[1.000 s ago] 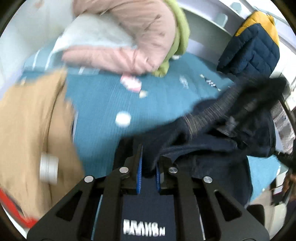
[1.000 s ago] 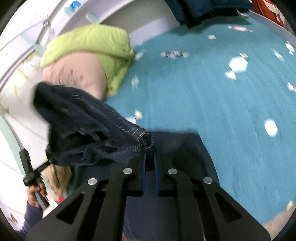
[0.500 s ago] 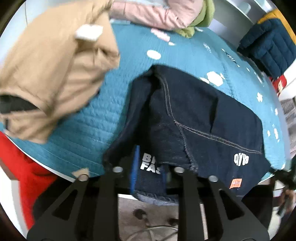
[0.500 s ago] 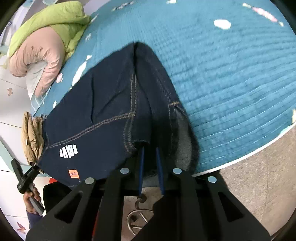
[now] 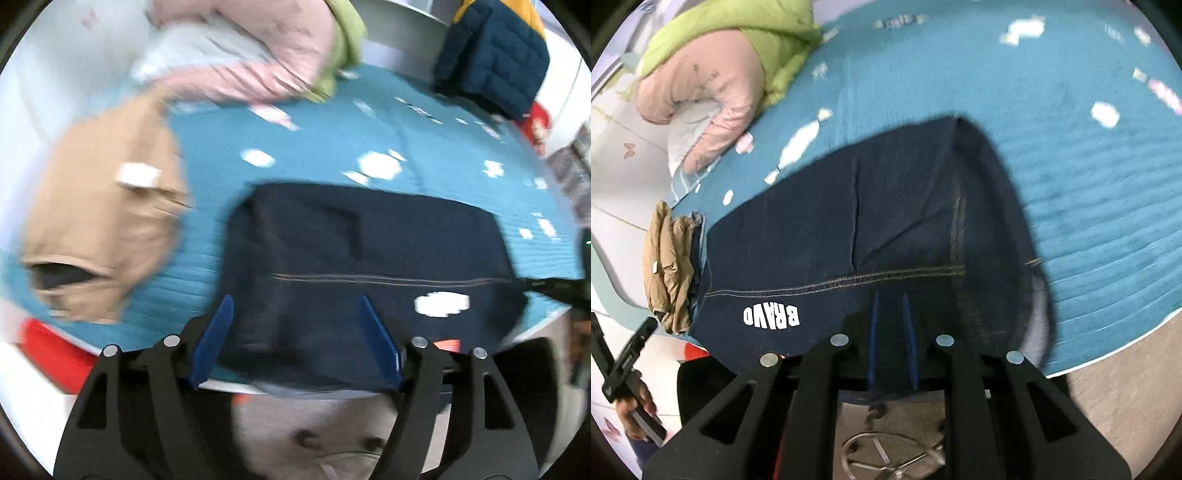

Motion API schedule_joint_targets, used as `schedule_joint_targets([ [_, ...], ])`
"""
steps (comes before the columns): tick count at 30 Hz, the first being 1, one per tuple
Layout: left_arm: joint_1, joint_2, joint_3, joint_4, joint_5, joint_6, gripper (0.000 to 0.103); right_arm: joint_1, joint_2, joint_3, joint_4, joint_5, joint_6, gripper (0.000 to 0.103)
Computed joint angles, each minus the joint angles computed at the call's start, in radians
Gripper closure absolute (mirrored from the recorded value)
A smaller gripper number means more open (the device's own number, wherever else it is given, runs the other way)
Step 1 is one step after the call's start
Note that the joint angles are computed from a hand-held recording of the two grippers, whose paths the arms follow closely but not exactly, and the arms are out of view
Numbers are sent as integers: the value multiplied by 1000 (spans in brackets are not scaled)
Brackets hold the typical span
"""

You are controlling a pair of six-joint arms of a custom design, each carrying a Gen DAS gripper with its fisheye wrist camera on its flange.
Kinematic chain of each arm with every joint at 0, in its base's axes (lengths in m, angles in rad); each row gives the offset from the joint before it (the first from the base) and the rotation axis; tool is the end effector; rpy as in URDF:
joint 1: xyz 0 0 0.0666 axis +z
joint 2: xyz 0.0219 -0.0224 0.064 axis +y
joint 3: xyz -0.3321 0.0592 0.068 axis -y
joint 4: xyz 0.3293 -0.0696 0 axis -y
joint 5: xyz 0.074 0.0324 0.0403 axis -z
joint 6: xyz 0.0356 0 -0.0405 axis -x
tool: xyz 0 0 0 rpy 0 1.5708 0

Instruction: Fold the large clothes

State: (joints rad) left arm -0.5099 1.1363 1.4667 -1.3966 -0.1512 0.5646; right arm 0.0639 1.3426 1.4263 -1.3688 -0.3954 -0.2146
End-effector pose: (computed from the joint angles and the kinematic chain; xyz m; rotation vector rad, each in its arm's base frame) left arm 0.2711 -0.1459 0.4716 -0.1231 2.6248 -0.1757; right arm 0.3695 0.0370 0.3944 0.1327 2.8484 0.6223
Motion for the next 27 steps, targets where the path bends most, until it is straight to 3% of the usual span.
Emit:
schedule_joint_targets([
  [1, 19, 22, -21, 14, 36, -9, 31, 12, 17, 0, -15, 49, -2, 89],
  [2, 36, 55, -43, 8, 45, -7, 32, 20, 43, -4, -35, 106, 0, 95],
  [3, 45, 88, -59, -10, 38, -4, 32, 5, 53, -22, -38, 116, -2, 97],
  [4, 74, 127, -93, -29, 65, -5, 32, -13, 59, -39, -34, 103, -18, 102],
  [6, 121, 130, -162, 4, 140, 4, 32, -75, 55, -89, 6, -5, -56, 103],
  [8, 133, 105, -192, 43, 154, -27, 32, -74, 59, -85, 2, -4, -48, 103],
  [11, 142, 95, -182, 30, 161, -36, 32, -33, 65, -61, -13, 68, -43, 103],
  [16, 179, -34, -200, 50, 148, -1, 31, 31, 8, -13, -1, 144, -55, 97],
  [18, 226, -81, -228, 63, 150, 23, 31, 58, -5, 10, 35, 108, -81, 97],
  [21, 309, -95, -273, 92, 244, 68, 31, 133, 17, 70, 99, 56, -138, 97],
  [27, 376, -42, -295, 118, 221, 92, 31, 291, 166, 233, 194, 48, -261, 97],
])
